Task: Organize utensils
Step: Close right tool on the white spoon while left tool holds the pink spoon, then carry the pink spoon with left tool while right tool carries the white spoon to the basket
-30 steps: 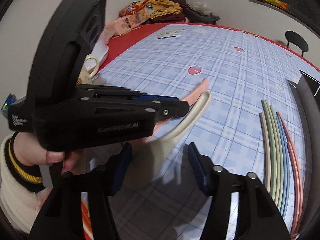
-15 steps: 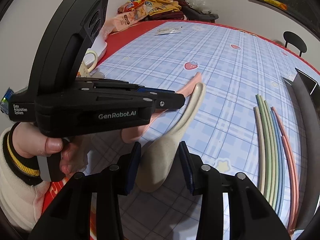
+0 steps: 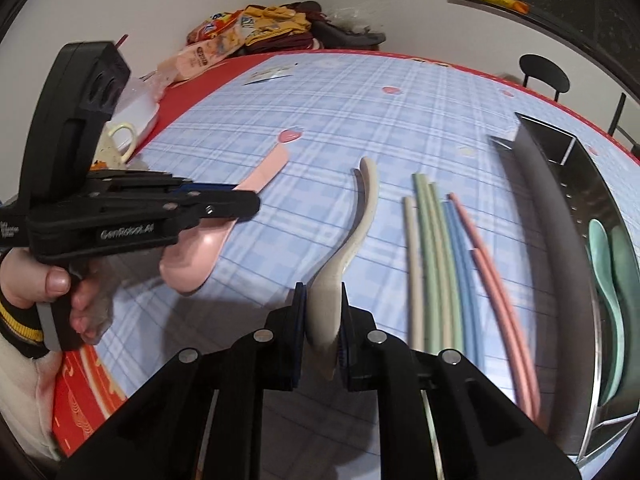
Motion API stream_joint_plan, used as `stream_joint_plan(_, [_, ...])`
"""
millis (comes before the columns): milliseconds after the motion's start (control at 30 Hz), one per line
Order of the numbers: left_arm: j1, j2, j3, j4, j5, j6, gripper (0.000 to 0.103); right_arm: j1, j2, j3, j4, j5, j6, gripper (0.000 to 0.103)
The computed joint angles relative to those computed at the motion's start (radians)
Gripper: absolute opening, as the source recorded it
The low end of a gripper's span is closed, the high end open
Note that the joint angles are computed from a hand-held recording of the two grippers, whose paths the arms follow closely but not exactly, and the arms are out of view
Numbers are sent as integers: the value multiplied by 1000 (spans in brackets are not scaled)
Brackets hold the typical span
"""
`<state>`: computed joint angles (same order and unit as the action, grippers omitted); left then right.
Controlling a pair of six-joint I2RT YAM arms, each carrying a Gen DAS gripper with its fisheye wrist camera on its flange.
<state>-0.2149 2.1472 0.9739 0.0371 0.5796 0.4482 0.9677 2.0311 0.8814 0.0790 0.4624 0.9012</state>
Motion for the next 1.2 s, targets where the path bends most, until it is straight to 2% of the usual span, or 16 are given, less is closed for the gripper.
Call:
stream_joint_plan(233, [-60,-47,-92,127,-118,22,19,-22,3,-28,58,17,-18,14])
stream_joint_plan(467, [-134,-101,-195,230,-250,100,19,-7,-12,-68,117,46,-21,14])
stream_joint_plan(800, [-148,-123,-241,281,-301,120,20,16,-32,-119,202,87,-27,12])
stream_joint_plan(1000, [-122,-126,-241,264,-270,111,22,5,-42,-164,276,69,-19,11])
stream_joint_plan(1067, [-121,-128,-250,278,-267,105,18,7,-42,-166,285,71,-23,11])
stream_joint_plan(1200, [-122,-132,-265,308,-263,101,17,16,-43,-168,297,78,-35,8])
